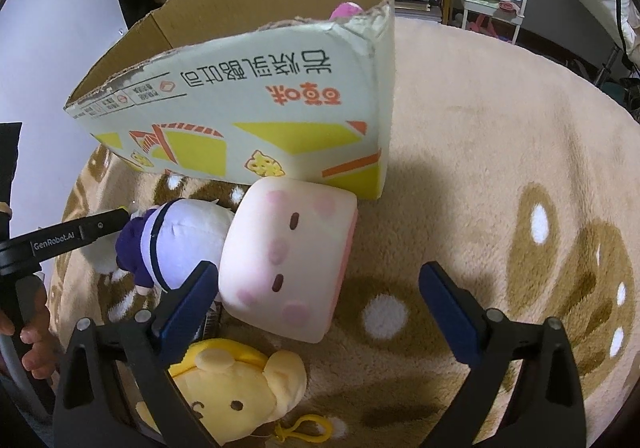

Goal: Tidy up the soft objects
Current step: 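Grasp the marshmallow plush with the right gripper while the left grasps the white fluffy ball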

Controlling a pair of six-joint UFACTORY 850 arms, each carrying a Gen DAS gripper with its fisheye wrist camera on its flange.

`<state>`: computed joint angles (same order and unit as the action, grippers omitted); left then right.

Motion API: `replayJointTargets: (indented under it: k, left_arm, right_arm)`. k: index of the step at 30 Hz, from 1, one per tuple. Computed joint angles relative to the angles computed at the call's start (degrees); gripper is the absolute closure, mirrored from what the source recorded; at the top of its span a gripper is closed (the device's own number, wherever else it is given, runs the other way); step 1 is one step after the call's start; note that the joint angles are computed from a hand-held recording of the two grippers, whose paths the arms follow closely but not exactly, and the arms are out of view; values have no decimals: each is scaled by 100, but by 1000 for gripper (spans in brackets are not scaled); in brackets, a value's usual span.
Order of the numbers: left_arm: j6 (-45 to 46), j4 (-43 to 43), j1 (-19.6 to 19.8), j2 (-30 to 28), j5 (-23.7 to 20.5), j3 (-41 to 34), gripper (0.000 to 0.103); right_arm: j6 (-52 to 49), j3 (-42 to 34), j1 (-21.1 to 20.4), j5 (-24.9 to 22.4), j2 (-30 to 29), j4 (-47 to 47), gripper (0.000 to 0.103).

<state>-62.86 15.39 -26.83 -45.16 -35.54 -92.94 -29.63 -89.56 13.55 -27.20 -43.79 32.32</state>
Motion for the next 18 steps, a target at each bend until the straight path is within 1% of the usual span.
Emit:
replayJointTargets:
  k: [7,13,16,18]
  left_arm:
    - [-12,160,-33,-108,-230,-132,53]
    - [-22,126,-7,-96,-151,-94,53]
    - [-22,146,-9,-110,-175,-110,53]
    - [-20,147,-9,-125,-190,-127,53]
  right_arm:
    - [172,-41,11,-55,-44,-234,1]
    - [271,-74,72,-115,-79,-432,3]
    - [268,-59,90,-103,-72,-491,4]
    - [277,-48,101,-98,-62,-507,6]
